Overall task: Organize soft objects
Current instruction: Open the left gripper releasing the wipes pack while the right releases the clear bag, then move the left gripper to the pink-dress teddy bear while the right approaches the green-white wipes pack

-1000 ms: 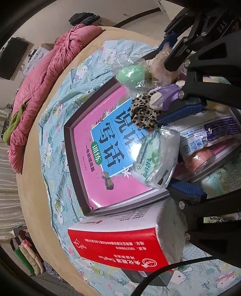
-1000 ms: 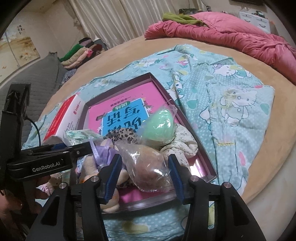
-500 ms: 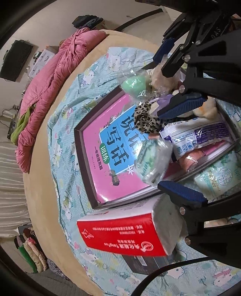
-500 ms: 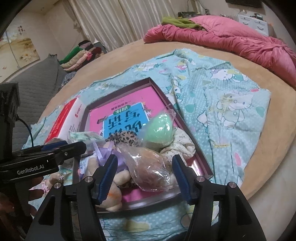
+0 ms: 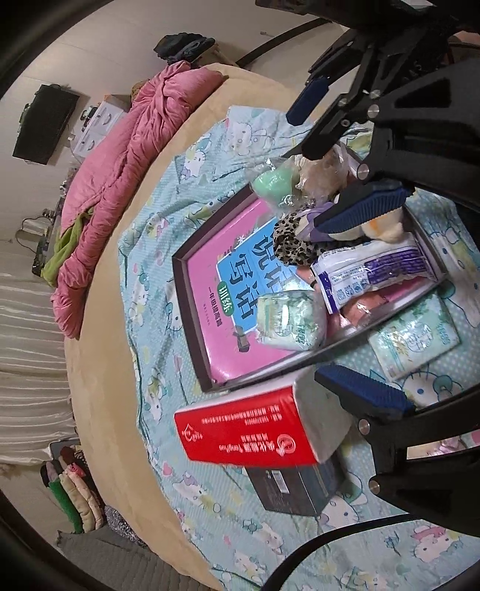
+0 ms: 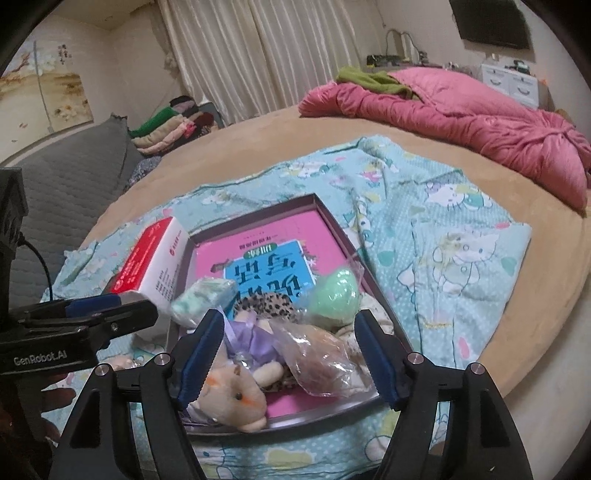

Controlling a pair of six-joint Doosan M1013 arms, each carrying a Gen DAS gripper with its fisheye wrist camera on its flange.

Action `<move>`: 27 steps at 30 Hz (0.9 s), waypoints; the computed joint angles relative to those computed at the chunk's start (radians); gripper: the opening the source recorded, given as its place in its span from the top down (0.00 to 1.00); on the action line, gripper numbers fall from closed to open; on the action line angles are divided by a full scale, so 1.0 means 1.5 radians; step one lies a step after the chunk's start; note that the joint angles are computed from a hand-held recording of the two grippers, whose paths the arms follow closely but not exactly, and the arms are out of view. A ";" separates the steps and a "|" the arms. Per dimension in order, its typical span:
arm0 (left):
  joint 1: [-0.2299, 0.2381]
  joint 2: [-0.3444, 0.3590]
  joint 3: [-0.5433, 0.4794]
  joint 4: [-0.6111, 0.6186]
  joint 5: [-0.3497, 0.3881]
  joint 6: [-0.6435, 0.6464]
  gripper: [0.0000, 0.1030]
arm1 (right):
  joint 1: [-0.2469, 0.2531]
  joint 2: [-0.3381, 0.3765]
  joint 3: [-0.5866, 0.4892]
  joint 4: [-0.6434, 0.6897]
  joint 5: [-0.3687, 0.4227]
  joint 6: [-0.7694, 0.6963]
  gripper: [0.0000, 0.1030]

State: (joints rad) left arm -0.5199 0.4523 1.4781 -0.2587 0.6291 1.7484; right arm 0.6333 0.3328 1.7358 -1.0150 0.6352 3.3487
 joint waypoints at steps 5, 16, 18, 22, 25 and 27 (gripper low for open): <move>0.006 -0.018 0.017 0.005 -0.013 0.000 0.28 | 0.011 -0.002 -0.007 -0.040 0.016 0.020 0.26; 0.030 -0.049 0.052 -0.013 -0.024 0.007 0.22 | 0.034 0.001 -0.040 -0.064 0.015 -0.020 0.25; 0.037 -0.054 0.057 -0.004 -0.026 -0.001 0.22 | 0.038 0.005 -0.049 -0.058 0.010 -0.041 0.25; 0.052 -0.062 0.068 0.021 -0.036 -0.029 0.21 | 0.047 0.013 -0.068 -0.041 -0.002 -0.090 0.25; 0.068 -0.065 0.076 0.027 -0.035 -0.038 0.21 | 0.054 0.025 -0.086 -0.018 -0.007 -0.139 0.25; 0.078 -0.066 0.080 0.035 -0.032 -0.048 0.21 | 0.058 0.034 -0.098 0.002 -0.014 -0.175 0.25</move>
State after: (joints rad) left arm -0.4027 0.3540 1.5986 -0.2060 0.5813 1.6770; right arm 0.7204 0.3830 1.5890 -1.0120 0.6146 3.0868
